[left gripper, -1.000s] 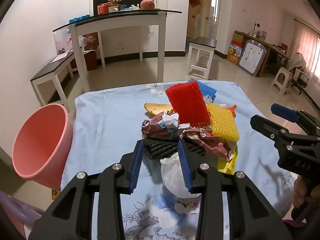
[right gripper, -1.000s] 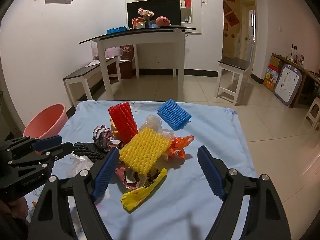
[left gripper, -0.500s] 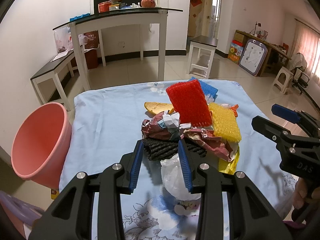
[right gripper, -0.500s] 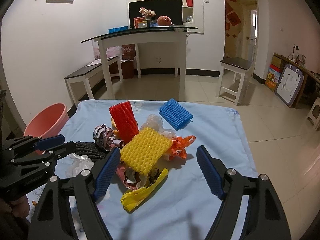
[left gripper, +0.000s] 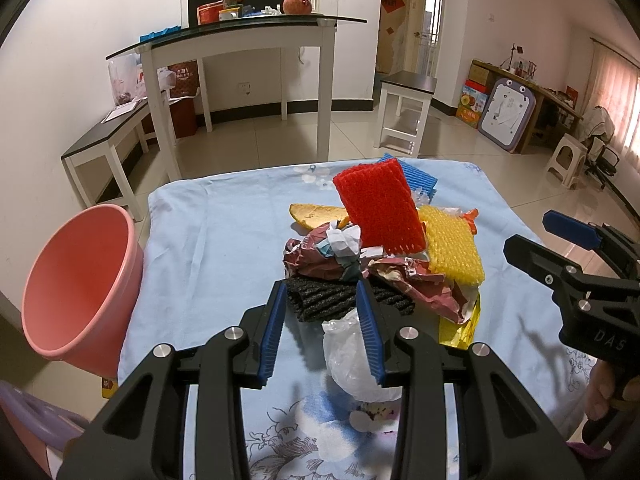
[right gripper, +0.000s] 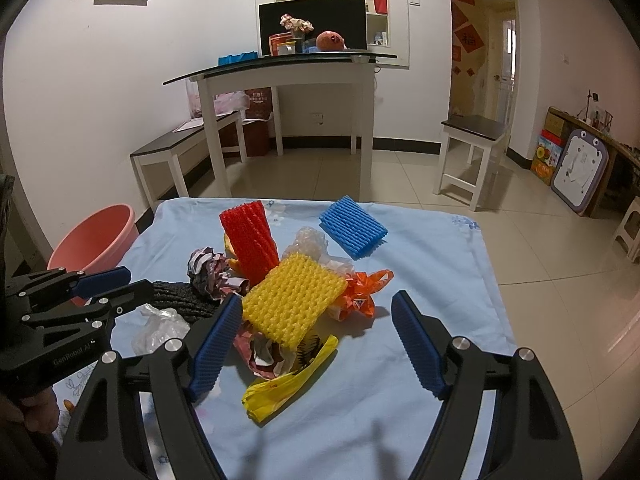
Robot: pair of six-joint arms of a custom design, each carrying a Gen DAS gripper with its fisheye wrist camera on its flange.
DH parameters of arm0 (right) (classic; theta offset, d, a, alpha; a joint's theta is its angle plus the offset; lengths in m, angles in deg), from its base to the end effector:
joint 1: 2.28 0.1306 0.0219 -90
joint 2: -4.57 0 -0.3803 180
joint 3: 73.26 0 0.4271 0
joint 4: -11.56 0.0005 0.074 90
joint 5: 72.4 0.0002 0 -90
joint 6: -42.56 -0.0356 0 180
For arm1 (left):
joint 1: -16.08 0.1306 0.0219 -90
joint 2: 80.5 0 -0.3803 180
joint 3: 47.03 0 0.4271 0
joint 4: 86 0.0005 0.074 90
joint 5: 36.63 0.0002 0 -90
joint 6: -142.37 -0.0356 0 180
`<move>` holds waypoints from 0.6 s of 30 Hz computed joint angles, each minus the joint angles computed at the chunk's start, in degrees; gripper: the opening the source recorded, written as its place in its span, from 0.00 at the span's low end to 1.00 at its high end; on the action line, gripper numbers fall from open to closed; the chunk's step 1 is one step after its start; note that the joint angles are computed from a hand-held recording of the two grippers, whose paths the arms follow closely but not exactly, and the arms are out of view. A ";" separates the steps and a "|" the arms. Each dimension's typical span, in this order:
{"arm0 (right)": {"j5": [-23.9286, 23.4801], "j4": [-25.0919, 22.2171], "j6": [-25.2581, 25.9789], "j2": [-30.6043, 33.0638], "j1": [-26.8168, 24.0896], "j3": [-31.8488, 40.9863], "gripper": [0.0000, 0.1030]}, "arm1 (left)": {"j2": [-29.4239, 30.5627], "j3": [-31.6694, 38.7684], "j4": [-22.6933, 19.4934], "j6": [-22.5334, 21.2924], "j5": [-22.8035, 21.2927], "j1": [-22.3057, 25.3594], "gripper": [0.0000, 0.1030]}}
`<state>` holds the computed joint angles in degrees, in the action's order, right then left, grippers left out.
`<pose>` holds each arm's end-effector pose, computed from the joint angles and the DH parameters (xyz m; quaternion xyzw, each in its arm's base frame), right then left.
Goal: Collect trash
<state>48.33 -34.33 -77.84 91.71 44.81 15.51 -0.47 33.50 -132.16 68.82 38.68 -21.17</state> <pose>0.3573 0.3569 0.4494 -0.0271 0.8940 0.0441 0.4451 0.3704 -0.2709 0.4312 0.1184 0.9121 -0.0634 0.3874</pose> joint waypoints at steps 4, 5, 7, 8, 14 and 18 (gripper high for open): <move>-0.08 -0.07 -0.07 -0.04 0.01 0.00 0.73 | 0.18 0.11 -0.02 -0.02 -0.02 0.02 0.36; -0.07 -0.01 0.00 -0.10 -0.02 -0.11 0.73 | 0.14 0.10 -0.03 0.03 -0.03 0.00 0.36; -0.01 -0.11 -0.07 -0.01 0.01 0.00 0.73 | 0.25 0.12 0.02 0.04 0.10 0.03 0.36; -0.07 0.03 -0.09 -0.13 -0.02 -0.16 0.73 | 0.34 0.13 0.08 0.01 0.07 0.03 0.36; -0.18 0.15 -0.30 -0.03 0.01 -0.34 0.73 | 0.22 -0.03 0.22 -0.19 0.50 0.03 0.36; -0.31 0.54 -0.83 -0.36 0.16 -1.26 0.73 | 0.05 0.06 -0.03 -0.06 0.72 -0.14 0.36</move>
<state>48.03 -33.79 -78.67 91.34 44.97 14.25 -0.42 33.56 -132.19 68.76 39.40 -21.31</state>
